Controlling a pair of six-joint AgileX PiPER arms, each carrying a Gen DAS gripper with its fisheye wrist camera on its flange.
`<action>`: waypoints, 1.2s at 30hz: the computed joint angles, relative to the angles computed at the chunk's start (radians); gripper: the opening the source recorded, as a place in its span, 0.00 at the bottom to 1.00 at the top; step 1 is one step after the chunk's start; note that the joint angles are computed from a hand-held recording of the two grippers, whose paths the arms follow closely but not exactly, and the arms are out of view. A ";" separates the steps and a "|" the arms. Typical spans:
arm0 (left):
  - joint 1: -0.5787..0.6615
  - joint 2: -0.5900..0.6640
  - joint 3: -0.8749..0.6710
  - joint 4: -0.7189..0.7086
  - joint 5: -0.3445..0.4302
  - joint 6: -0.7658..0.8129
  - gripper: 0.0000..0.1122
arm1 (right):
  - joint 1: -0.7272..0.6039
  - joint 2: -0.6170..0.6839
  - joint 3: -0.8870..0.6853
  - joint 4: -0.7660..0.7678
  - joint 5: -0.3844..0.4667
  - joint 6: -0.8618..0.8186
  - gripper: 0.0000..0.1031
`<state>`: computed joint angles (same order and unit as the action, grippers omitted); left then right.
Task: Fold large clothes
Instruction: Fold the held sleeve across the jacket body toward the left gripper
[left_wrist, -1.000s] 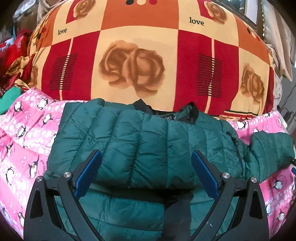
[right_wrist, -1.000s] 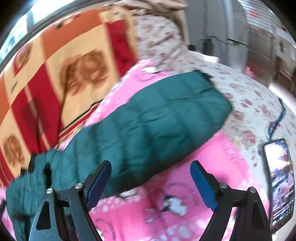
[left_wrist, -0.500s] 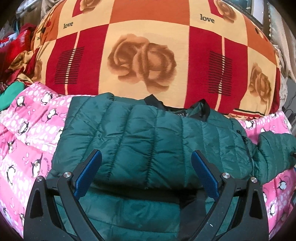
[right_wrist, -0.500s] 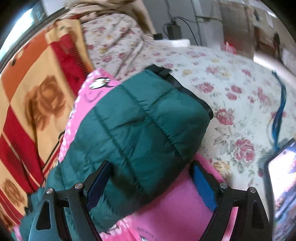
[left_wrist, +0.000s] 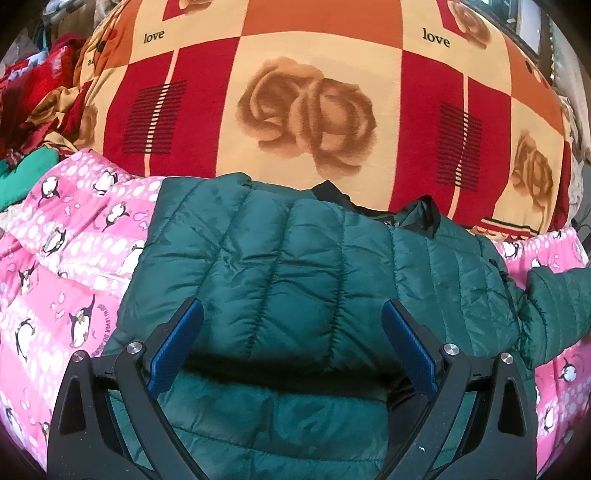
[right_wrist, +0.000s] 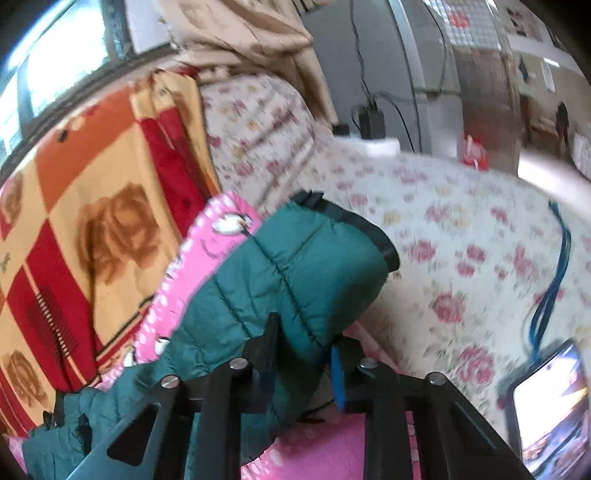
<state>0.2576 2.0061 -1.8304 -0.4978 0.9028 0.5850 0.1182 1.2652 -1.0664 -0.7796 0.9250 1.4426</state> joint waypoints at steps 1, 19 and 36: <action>0.006 0.001 -0.005 -0.004 0.005 0.000 0.87 | 0.016 -0.015 -0.004 -0.013 -0.006 -0.009 0.17; 0.094 0.016 -0.074 -0.050 0.062 0.019 0.87 | 0.324 0.137 -0.219 0.081 -0.161 -0.092 0.08; 0.161 0.120 -0.239 -0.006 0.145 -0.032 0.87 | 0.519 0.678 -0.849 0.347 -0.096 -0.378 0.08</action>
<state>0.4186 2.1257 -2.0697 -0.5042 1.0482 0.5526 0.6373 1.9427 -1.9153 -0.4330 0.8288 1.0643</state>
